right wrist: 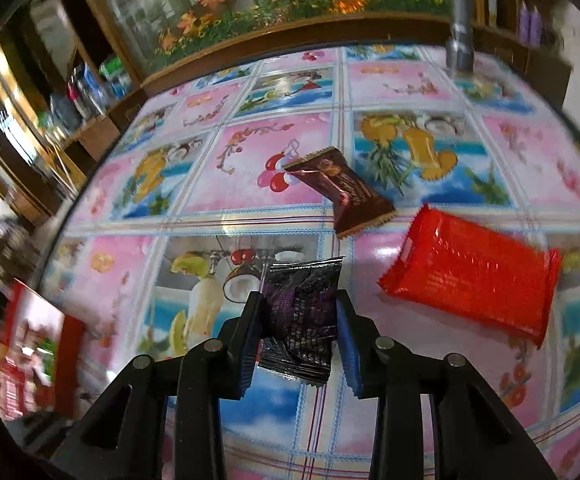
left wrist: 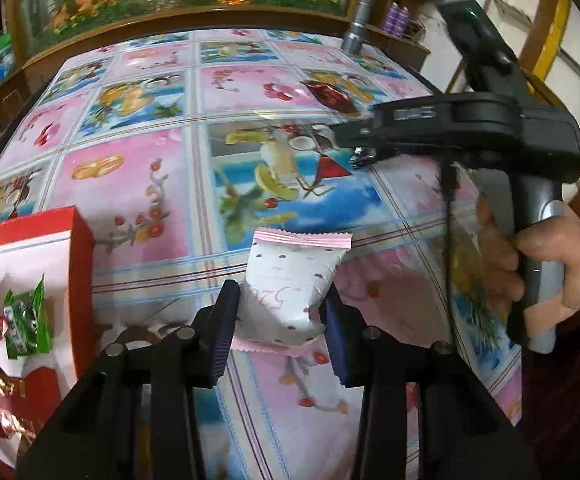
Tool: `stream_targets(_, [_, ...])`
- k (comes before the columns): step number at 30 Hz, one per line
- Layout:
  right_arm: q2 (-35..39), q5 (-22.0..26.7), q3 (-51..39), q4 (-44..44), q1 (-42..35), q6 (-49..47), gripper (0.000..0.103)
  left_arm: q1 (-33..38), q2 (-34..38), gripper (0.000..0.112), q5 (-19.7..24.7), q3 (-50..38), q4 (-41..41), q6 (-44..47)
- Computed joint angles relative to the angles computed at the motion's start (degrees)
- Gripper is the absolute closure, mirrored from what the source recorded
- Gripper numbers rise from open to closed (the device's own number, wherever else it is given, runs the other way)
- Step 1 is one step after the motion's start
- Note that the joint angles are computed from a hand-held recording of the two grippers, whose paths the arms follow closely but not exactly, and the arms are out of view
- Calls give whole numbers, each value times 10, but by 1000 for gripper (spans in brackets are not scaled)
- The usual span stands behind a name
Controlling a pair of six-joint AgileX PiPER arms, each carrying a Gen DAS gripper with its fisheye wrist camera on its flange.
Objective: Organize snacks
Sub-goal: 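Carry the white pink-edged and black-purple packets over the white box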
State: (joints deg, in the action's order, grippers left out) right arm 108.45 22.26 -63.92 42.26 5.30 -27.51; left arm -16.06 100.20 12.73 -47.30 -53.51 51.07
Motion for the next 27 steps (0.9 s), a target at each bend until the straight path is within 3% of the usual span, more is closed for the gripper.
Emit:
stream_targets(6, [17,140,10,216,-86,-194,67,31,-17,75,20,24,-164,151])
stream_targets(12, [44,231,8,286,-110,-248,68,56,-46,75,41,55,-249,229])
stream_targets(18, [37,242,21,322,-89,-290,68,58,-117,75,11,109,-346,320])
stream_targets(23, [13,206,45,355,-42,-338,68,72,-199,75,-27,164,-454,438])
stream_targets(27, [-17,173,76,391,8,-392,68,108,-251,75,-53,195,-461,460])
